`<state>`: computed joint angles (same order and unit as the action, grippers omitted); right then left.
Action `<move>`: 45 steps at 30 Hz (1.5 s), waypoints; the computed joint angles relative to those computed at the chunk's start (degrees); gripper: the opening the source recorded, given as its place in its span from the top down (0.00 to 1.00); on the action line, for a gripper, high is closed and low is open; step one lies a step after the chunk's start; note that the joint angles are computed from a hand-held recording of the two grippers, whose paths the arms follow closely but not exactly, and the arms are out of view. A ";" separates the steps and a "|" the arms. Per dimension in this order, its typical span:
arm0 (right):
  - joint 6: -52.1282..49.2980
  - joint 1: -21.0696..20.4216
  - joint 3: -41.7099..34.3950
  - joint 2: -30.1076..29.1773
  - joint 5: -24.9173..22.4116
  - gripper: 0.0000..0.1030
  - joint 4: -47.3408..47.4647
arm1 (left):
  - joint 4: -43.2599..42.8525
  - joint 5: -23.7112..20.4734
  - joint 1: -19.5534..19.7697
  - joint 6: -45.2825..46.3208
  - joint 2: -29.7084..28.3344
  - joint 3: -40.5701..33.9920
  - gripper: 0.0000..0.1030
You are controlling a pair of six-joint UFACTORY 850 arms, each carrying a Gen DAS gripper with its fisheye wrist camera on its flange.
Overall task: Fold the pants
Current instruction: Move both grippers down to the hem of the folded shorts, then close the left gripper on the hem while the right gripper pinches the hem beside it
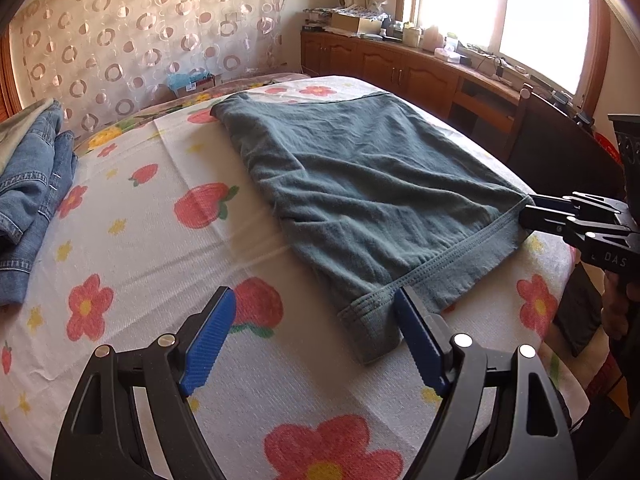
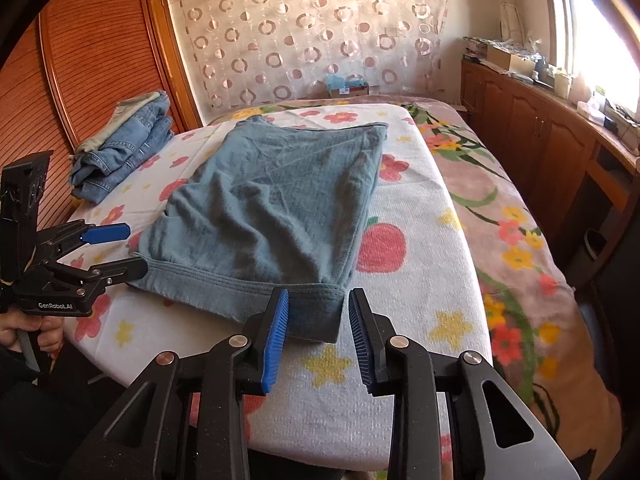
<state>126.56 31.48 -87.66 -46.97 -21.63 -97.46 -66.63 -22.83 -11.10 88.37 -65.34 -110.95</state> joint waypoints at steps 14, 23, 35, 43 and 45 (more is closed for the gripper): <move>-1.50 -0.47 -1.34 -1.19 1.82 0.69 1.37 | 0.54 -5.27 0.22 0.32 -0.33 -0.61 0.42; -3.55 -0.32 -2.17 -1.65 1.85 0.69 3.19 | 0.81 -8.27 0.45 0.54 -0.16 -0.39 0.61; -2.32 -0.25 -2.61 -1.98 2.42 0.76 1.71 | 1.33 -8.79 0.45 -0.27 -0.13 -0.36 0.62; 11.02 -0.59 0.08 -0.60 3.64 0.88 -10.52 | -1.68 -9.47 0.89 3.13 0.97 1.26 0.81; 12.19 -0.48 0.40 -0.28 3.66 0.88 -11.79 | -2.91 -9.73 1.09 4.69 1.74 2.26 0.82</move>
<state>138.74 31.00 -87.26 -47.25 -17.97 -109.25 -69.54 -32.56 -10.01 93.06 -63.60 -108.68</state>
